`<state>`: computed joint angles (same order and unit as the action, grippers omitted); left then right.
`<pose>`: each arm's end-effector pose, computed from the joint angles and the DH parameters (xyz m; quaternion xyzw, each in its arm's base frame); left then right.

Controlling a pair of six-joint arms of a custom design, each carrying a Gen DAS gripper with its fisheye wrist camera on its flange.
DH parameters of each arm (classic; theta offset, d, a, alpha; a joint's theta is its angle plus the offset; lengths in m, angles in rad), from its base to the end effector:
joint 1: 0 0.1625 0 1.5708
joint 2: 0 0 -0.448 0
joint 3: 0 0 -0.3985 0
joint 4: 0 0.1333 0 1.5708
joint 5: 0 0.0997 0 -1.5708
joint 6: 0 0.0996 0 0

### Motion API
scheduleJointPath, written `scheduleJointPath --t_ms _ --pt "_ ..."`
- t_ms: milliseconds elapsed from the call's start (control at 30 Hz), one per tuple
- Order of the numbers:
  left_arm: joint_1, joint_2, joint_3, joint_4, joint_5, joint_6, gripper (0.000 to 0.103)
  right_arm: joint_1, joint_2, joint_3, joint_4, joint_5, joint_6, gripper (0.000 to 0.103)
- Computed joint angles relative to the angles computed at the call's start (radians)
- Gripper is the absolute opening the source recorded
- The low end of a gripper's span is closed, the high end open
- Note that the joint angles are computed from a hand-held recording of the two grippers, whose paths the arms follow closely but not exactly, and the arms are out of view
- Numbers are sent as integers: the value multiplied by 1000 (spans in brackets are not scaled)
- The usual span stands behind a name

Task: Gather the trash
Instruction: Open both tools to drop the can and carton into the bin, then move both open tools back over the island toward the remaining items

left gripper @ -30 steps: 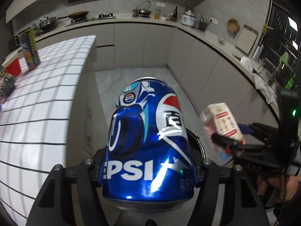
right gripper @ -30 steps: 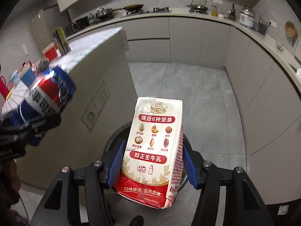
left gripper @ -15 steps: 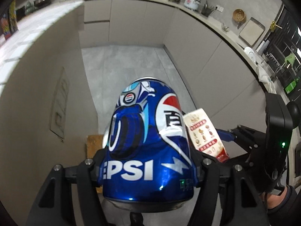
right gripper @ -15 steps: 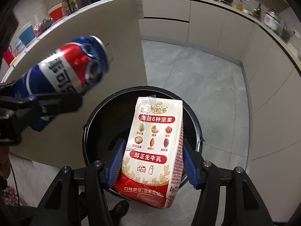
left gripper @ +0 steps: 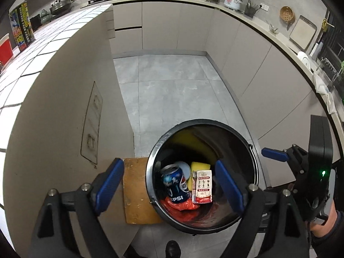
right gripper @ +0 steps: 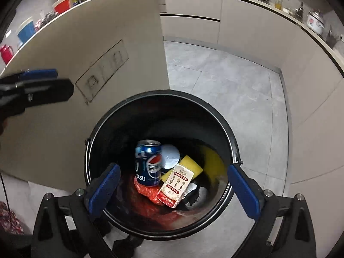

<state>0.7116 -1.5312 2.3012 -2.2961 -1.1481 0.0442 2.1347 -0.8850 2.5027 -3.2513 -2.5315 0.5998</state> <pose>-0.1887 -0.3927 0.2375 0.4309 0.8774 -0.0631 0.2012 0.2404 -0.2835 0.0605 -0.0304 -0.8860 0.2771 0.3706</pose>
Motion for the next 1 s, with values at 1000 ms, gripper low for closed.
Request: scheduleJointPath --t_ms 1000 --pt "-83 -129 -2 2 49 22 101 194 -202 -91 742 -149 669 103"
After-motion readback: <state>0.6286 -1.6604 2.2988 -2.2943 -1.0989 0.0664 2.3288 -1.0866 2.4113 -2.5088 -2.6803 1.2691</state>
